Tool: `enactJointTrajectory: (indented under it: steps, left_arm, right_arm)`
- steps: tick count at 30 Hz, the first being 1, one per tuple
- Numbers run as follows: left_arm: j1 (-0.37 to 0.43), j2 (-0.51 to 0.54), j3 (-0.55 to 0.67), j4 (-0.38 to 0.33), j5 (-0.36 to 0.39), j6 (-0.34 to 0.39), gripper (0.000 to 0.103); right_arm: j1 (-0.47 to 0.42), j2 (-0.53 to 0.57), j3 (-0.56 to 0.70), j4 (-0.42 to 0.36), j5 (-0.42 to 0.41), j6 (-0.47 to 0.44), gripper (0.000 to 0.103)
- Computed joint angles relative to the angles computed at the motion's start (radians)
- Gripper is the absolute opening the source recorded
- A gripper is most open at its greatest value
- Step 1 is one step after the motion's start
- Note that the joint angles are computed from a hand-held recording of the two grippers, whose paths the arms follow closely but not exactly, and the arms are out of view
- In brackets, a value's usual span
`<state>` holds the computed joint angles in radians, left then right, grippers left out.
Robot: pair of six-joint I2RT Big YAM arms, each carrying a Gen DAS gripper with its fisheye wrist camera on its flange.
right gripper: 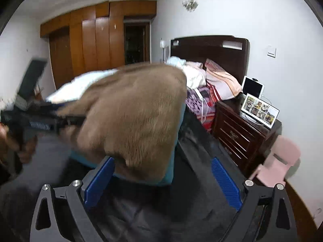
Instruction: Fold clothes
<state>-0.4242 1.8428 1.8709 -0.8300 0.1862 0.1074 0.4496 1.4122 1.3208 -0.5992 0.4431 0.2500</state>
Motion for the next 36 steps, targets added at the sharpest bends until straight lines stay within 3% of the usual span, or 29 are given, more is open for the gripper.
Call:
enactJointTrajectory:
  steps: [3, 6, 9, 14, 17, 21, 27, 30, 36]
  left_arm:
    - [0.0, 0.013, 0.012, -0.009, -0.005, -0.005, 0.098]
    - [-0.007, 0.02, 0.014, -0.011, -0.03, 0.016, 0.098]
    - [-0.015, 0.021, 0.002, -0.004, -0.047, 0.035, 0.098]
    - [-0.017, 0.02, -0.017, 0.007, -0.046, 0.045, 0.098]
    - [0.0, 0.015, -0.021, 0.007, 0.002, 0.015, 0.098]
    - [0.02, -0.017, -0.05, 0.021, 0.045, -0.022, 0.098]
    - [0.02, -0.08, -0.125, 0.077, 0.001, -0.006, 0.098]
    - [0.007, -0.07, -0.126, 0.059, -0.059, 0.013, 0.098]
    - [0.013, -0.054, -0.116, 0.058, -0.044, 0.015, 0.098]
  right_arm:
    - [0.012, 0.047, 0.025, -0.041, 0.114, 0.026, 0.097]
    - [-0.002, 0.058, 0.03, -0.063, 0.201, 0.115, 0.097]
    - [-0.046, 0.035, -0.002, -0.077, 0.132, 0.223, 0.097]
    - [-0.063, 0.047, -0.008, -0.125, 0.117, 0.253, 0.098]
    - [-0.062, 0.025, -0.021, -0.11, 0.089, 0.254, 0.098]
    - [-0.028, -0.059, -0.078, -0.019, 0.035, 0.212, 0.098]
    - [0.052, -0.099, -0.067, 0.101, 0.067, 0.139, 0.098]
    - [0.063, -0.027, 0.01, 0.054, 0.128, 0.103, 0.099]
    - [0.01, 0.114, 0.151, -0.074, 0.087, 0.123, 0.099]
